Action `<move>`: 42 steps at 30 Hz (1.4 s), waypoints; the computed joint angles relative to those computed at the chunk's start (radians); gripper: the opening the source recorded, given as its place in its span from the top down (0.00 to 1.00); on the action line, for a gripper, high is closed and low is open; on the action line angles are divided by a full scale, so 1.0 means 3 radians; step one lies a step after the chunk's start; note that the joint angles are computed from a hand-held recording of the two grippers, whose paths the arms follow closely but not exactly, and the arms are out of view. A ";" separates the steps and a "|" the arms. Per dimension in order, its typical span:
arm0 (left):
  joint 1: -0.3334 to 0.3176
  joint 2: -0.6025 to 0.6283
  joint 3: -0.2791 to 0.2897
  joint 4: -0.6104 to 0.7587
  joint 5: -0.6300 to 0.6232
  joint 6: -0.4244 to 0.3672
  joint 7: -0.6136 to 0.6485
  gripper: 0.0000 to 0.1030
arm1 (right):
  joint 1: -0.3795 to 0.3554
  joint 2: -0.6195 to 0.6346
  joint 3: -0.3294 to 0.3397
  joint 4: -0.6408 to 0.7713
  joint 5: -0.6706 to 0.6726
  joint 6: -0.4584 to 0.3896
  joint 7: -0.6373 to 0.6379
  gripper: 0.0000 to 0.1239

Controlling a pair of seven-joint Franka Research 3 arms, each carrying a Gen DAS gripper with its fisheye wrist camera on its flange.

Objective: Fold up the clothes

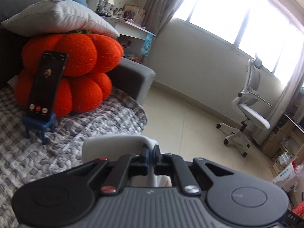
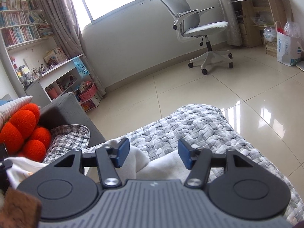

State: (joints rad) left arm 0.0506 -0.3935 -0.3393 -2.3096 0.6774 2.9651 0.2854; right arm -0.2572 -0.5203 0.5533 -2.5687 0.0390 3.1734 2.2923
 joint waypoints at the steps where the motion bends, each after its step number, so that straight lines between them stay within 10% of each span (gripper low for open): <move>1: -0.0108 0.0062 0.0076 0.0031 -0.0067 0.0094 0.0112 0.97 | 0.0123 0.0049 -0.0102 0.0004 0.0009 0.0016 -0.0055 0.51; 10: -0.1360 0.0808 0.0762 0.0624 -0.1649 0.0158 0.2031 0.97 | 0.1085 0.0280 -0.0882 0.0046 0.0256 0.0115 -0.0631 0.51; 14: -0.1767 0.1073 0.0952 0.0948 -0.2951 -0.0095 0.3300 0.96 | 0.2028 0.0345 -0.1691 0.0046 0.0520 0.0195 -0.1105 0.51; 17: -0.1750 0.1217 0.0871 0.1139 -0.3439 -0.0296 0.3771 0.96 | 0.2476 0.0333 -0.2067 0.0051 0.0675 0.0186 -0.1367 0.51; 28: -0.1292 0.1556 0.0417 0.1532 -0.4110 -0.0945 0.4265 0.94 | 0.2583 0.0288 -0.2121 0.0080 0.1210 0.0002 -0.1739 0.51; 32: -0.1136 0.1436 0.0262 0.1429 -0.4415 -0.0910 0.4541 0.75 | 0.2735 0.0279 -0.2228 0.0111 0.1431 -0.0069 -0.1944 0.51; 42: -0.1152 0.1104 0.0338 0.1188 -0.4504 -0.0774 0.4677 0.65 | 0.4042 0.0098 -0.3267 0.0268 0.2287 -0.0243 -0.3026 0.51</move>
